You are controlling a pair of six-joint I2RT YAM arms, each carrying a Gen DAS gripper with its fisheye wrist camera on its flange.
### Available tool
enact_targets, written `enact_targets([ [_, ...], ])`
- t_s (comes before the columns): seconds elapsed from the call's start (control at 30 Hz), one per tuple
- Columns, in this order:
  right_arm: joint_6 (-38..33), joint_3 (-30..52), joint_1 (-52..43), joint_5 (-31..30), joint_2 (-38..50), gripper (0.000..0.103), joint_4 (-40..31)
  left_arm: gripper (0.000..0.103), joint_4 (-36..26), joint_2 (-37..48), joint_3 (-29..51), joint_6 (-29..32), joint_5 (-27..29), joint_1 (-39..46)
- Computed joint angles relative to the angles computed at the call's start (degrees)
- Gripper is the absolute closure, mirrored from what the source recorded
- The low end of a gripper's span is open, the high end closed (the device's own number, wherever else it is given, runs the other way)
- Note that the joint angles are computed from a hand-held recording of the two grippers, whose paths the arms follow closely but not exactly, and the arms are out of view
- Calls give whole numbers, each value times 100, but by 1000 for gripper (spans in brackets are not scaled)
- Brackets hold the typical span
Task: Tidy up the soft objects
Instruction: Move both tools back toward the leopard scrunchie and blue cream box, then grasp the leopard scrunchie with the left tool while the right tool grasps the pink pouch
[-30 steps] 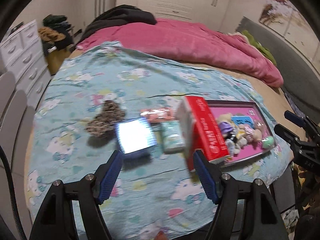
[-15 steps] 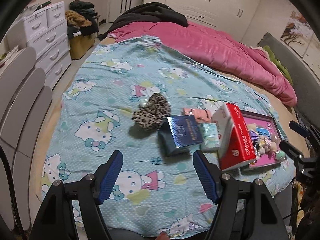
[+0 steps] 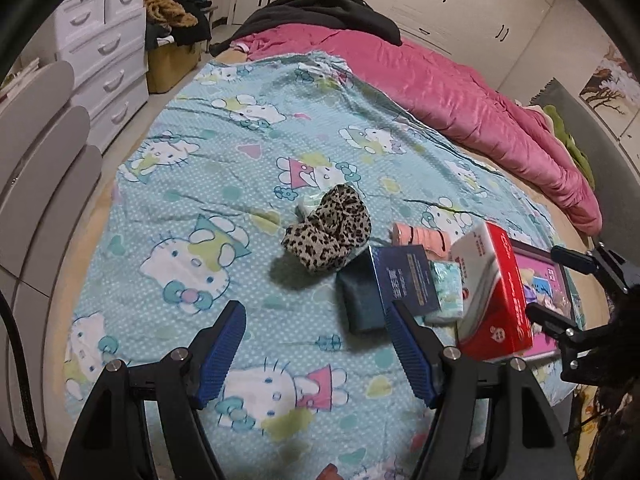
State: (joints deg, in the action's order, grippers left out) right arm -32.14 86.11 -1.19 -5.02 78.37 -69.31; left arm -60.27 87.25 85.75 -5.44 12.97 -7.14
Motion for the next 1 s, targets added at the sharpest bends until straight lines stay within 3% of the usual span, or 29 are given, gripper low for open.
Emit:
enact_targets([
  [0.5,-1526,1032,386,606,2511,25,471,31,547,2039,834,-436,102,-14],
  [1.0,-2052,1359,649,988,3720,26,796,32,659,2633,1007,-410,331,47],
])
